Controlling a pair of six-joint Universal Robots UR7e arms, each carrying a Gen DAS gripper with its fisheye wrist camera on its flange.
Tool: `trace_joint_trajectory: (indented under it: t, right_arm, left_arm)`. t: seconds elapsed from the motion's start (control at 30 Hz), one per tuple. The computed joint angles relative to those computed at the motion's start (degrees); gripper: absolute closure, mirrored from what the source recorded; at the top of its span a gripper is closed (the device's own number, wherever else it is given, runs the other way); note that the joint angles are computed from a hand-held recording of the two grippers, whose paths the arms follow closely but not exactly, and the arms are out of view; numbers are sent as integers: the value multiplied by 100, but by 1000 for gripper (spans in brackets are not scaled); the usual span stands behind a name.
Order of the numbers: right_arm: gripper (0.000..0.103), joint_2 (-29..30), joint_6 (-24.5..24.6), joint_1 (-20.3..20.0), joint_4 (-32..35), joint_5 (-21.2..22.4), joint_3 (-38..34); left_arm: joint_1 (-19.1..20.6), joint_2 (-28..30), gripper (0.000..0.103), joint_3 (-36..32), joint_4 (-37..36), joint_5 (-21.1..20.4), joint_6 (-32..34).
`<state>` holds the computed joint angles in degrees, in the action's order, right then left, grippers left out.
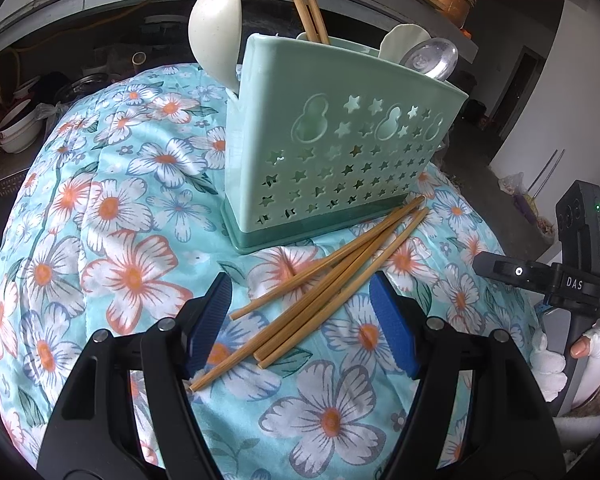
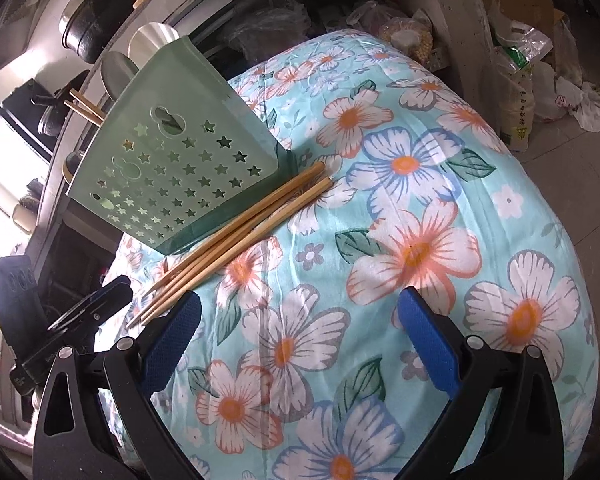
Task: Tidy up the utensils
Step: 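Lower the right tool to the loose chopsticks beside the holder, then close the right tool on one wooden chopstick and pull it from the pile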
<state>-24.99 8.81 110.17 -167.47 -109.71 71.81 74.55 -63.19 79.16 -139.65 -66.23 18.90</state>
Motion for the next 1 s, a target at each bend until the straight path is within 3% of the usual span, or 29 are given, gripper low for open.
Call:
trace_joint_trajectory:
  t: [0.13,0.43,0.7,0.93,1.0]
  right_arm:
    - [15,74,106,-13,83,418,-170]
    - [41,365,632,-187,652,1462,-654]
    - [63,663,1169,-312,886,1805,-1117]
    - [89,777,1852,-474,793,1977,-1274]
    - [90,802,1978,-498,703,2036,-1285]
  left_arm:
    - [1,4,35,-3,0,19,0]
    - [-21,-7,35,61,-131,140,27]
    - [-18,-24,35,107,-207,208,19]
    - [-23,-24,35,120,-251,221,27]
    - [-20,-18,35,108,-242,225,13]
